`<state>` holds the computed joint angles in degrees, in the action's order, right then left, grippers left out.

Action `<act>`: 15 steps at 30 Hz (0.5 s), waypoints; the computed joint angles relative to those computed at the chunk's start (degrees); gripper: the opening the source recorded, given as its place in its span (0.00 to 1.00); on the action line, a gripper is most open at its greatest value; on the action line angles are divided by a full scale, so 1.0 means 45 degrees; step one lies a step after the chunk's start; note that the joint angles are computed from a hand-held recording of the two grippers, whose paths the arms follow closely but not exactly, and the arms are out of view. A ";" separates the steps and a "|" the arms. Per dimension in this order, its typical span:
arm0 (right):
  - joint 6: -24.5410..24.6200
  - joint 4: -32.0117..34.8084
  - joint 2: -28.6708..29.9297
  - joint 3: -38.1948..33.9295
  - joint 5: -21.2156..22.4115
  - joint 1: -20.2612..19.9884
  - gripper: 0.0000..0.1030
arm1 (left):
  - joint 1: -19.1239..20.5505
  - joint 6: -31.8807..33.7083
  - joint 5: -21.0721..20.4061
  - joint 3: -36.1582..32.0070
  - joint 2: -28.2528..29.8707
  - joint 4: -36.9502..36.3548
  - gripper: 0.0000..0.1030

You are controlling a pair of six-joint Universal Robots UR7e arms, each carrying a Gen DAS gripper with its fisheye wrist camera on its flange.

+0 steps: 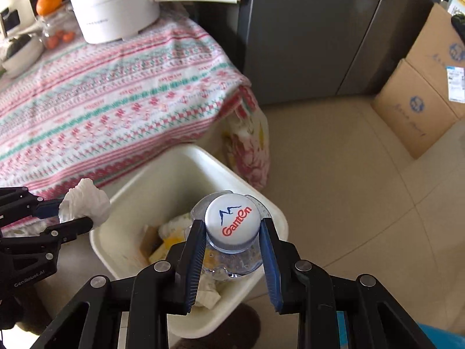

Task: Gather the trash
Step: 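Carry tissue and clear bottle over the bin and open both tools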

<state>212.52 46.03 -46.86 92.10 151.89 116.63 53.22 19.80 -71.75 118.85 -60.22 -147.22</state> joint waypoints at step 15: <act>0.0222 -0.0181 -0.0129 0.0105 -0.0064 -0.0671 0.32 | -0.0224 0.0043 0.0577 -0.0011 0.0307 -0.0607 0.65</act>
